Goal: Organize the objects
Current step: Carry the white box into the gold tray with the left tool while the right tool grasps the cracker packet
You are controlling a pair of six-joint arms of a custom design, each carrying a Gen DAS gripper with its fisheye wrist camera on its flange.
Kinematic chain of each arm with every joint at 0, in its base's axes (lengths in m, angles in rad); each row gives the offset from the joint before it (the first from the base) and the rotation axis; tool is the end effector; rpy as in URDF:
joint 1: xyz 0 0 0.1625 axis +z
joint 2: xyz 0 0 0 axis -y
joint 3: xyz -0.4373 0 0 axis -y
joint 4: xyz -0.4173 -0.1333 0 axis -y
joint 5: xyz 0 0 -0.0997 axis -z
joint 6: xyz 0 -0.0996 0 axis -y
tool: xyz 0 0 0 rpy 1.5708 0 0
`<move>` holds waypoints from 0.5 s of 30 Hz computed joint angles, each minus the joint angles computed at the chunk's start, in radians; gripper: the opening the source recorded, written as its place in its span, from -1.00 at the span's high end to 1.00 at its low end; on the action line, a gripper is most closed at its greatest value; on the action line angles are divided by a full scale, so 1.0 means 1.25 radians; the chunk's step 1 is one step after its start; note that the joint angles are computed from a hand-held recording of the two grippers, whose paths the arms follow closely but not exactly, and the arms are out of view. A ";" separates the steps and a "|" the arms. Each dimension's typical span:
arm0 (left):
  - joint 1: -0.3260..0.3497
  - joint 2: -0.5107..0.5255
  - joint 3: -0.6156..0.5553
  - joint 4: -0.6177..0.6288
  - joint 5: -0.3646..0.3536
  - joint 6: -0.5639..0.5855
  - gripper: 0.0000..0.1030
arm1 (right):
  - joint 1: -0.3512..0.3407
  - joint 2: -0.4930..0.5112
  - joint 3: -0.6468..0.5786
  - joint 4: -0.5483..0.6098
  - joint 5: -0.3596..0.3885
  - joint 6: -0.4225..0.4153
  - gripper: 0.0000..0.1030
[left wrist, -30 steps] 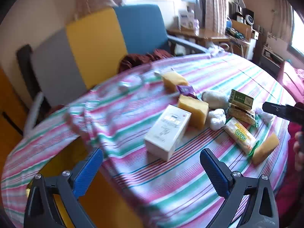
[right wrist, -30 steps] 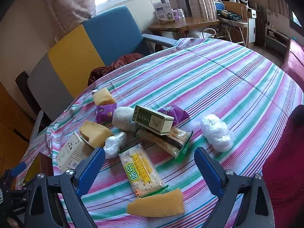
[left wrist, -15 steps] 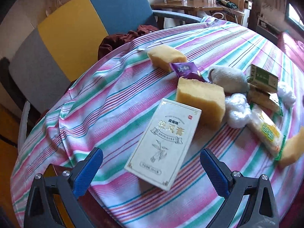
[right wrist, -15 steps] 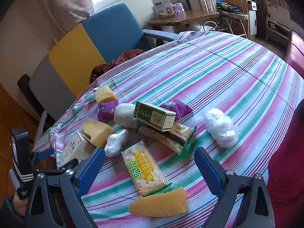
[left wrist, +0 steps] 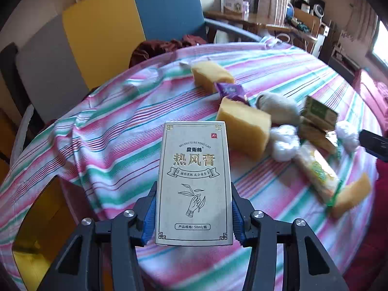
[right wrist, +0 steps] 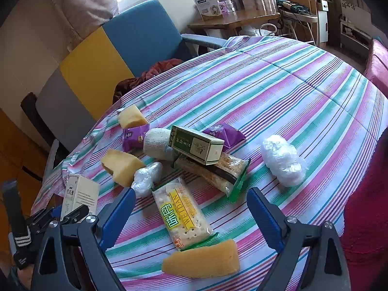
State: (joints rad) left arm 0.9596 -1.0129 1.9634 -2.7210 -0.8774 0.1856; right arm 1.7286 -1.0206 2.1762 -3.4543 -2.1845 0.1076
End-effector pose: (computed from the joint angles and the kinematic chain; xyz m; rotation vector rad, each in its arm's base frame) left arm -0.1755 -0.5937 0.1386 0.8762 2.3121 -0.4305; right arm 0.1576 -0.5071 0.1590 -0.2336 -2.4513 1.0255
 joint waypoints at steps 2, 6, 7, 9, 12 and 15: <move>-0.013 -0.037 0.035 -0.017 -0.009 -0.014 0.00 | -0.005 -0.003 -0.003 0.036 0.019 0.007 -0.61; -0.028 -0.120 0.099 -0.016 -0.049 -0.066 0.00 | 0.004 0.013 -0.024 0.107 0.010 -0.014 -0.54; -0.029 -0.136 0.111 -0.016 -0.054 -0.075 0.00 | 0.010 0.022 -0.033 0.124 -0.002 -0.024 -0.54; -0.032 -0.176 0.141 -0.016 -0.062 -0.095 0.00 | 0.016 0.034 -0.045 0.148 -0.025 -0.036 -0.54; -0.026 -0.231 0.172 -0.005 -0.070 -0.125 0.00 | 0.017 0.047 -0.063 0.198 -0.054 -0.036 -0.54; -0.010 -0.296 0.199 0.015 -0.061 -0.160 0.00 | 0.020 0.064 -0.083 0.239 -0.089 -0.039 -0.54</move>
State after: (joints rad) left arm 0.9469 -1.3833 2.2117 -2.7018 -0.9538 -0.0147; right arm 1.7531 -0.9406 2.0729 -3.1552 -2.2955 0.0587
